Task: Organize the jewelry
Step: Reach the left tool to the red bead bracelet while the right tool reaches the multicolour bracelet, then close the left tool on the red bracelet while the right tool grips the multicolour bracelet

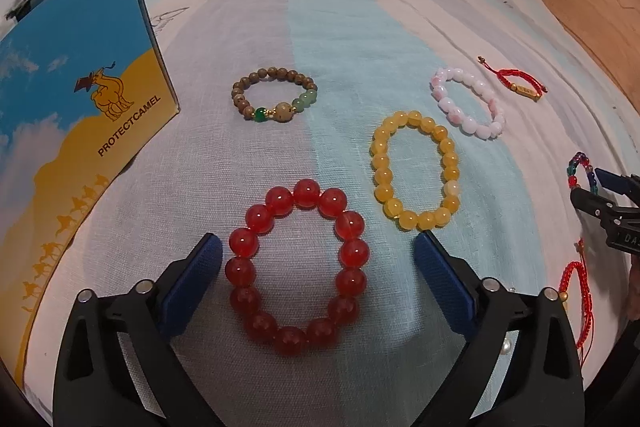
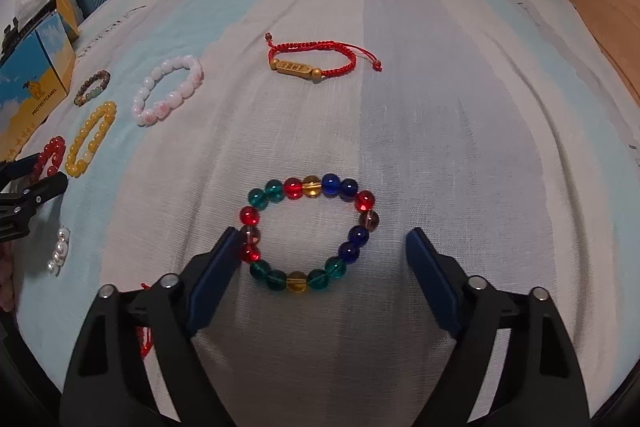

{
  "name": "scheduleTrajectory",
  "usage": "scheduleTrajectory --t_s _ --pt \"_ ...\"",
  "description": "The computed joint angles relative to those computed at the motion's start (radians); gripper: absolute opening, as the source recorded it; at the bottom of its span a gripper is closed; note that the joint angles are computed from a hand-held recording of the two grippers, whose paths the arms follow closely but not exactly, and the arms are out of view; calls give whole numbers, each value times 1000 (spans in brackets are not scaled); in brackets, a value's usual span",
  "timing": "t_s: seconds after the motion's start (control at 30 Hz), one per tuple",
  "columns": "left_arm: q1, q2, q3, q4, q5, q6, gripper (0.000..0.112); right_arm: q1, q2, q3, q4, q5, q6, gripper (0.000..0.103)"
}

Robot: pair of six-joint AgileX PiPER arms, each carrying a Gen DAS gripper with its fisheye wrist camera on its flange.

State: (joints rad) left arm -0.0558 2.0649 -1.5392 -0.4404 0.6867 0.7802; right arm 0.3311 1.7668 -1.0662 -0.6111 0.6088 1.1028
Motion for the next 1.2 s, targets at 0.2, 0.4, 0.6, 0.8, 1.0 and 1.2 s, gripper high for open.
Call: scheduleTrajectory --t_s 0.2,0.4,0.6,0.8,1.0,1.2 --pt "-1 -7 -1 34 -5 -30 81 -8 -16 1 22 2 -9 61" --pt "9 -10 -7 28 7 -18 66 -17 -39 18 28 1 -3 48" --pt "23 -6 -26 5 47 -1 54 -20 -58 32 27 6 -1 38" --pt "28 -10 -36 2 80 4 45 -29 -77 42 41 9 -8 29" --pt "38 -6 -56 -4 118 0 33 -30 -86 43 48 11 -13 22" --pt "47 -6 -69 -10 147 6 24 -39 -97 46 65 9 -27 18"
